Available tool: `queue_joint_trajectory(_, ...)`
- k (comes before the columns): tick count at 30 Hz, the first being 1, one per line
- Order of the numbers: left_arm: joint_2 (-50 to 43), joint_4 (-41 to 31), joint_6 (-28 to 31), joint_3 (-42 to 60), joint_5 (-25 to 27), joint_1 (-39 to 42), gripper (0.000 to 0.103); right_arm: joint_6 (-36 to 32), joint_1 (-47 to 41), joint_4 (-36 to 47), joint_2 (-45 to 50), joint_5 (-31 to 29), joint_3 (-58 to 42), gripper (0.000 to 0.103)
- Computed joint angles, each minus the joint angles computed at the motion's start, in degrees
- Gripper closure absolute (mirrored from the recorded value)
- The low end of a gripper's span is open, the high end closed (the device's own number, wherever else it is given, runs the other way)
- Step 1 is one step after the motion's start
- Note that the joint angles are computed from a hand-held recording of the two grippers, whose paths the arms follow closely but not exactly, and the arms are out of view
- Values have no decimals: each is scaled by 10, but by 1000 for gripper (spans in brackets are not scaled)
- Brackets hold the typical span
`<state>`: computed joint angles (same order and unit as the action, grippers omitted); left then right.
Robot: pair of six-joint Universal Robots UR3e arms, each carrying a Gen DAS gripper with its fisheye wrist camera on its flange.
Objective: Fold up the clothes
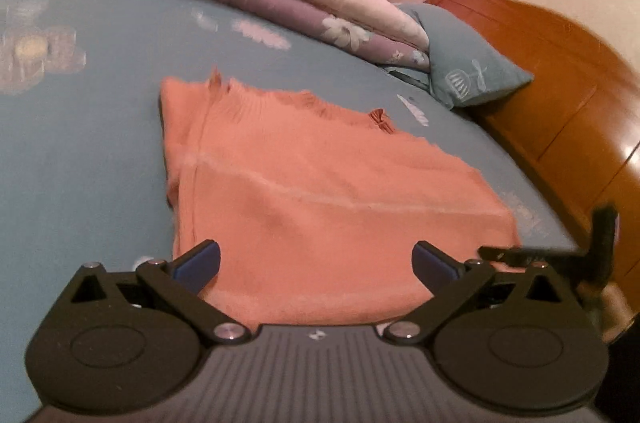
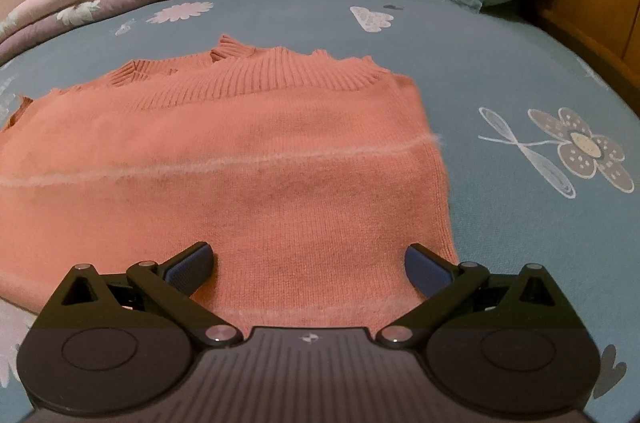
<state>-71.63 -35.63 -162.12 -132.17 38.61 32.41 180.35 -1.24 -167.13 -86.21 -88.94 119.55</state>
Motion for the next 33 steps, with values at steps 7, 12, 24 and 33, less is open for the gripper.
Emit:
queue_joint_trajectory(7,-27,5,-1,3,15,-24,2,2,3,-55,6,-7,25,0)
queue_joint_trajectory(12,-28,26,-27,1,44,-29,1,-51,-36,-48,-24,53,52,0)
queue_joint_trajectory(24,-7,103,-60,-39,37,-63,1,-74,-175,85,-193,345,108,0)
queue_joint_trajectory(33,-43,87,-52,-19,53,-72,1,-96,-147,147,-131,338,75,0)
